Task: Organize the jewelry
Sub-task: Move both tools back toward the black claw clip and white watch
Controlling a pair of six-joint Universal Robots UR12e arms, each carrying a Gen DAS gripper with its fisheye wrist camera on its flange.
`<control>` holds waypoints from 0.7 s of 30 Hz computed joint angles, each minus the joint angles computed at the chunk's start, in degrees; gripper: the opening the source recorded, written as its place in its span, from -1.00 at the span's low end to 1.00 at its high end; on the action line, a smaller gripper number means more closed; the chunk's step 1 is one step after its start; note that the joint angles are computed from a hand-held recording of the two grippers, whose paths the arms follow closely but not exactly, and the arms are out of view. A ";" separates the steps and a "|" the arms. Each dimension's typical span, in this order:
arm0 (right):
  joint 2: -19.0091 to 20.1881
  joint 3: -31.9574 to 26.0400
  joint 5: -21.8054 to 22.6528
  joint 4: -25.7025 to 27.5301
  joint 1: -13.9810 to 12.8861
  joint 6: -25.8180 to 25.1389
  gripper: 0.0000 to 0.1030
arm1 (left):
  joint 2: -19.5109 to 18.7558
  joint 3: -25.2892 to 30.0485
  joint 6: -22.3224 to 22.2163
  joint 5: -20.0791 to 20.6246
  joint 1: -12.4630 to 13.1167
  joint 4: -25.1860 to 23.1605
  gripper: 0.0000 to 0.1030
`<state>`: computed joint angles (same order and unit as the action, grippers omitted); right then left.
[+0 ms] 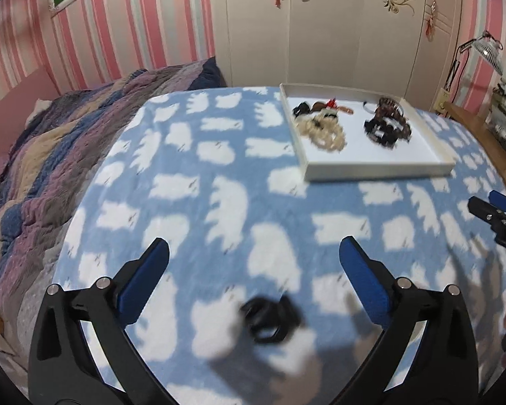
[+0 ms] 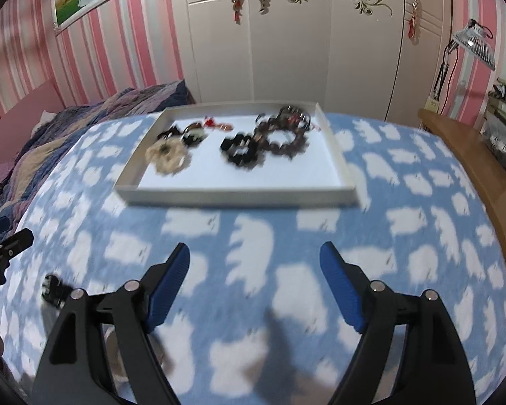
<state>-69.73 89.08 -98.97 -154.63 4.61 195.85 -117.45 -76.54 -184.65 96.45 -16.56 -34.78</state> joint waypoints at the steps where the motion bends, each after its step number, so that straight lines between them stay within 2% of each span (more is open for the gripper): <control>1: -0.37 0.84 0.11 -0.36 0.18 0.87 0.55 | 0.44 -0.98 -0.31 0.10 0.01 0.50 0.94; 5: -1.19 2.72 -0.05 -0.05 1.07 1.50 0.55 | 2.06 -4.64 -1.62 -0.34 0.06 2.26 0.94; 10: -1.87 4.43 -0.12 0.25 2.20 1.68 0.55 | 3.04 -7.14 -1.21 -0.58 -0.24 3.36 0.94; 21: -2.35 5.06 -0.56 1.93 3.93 0.85 0.55 | 3.14 -8.06 -0.30 -2.51 -0.43 1.72 0.94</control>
<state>-72.08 94.14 -99.53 -152.70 8.54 196.70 -114.31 -84.60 -184.95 93.94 -17.00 -33.07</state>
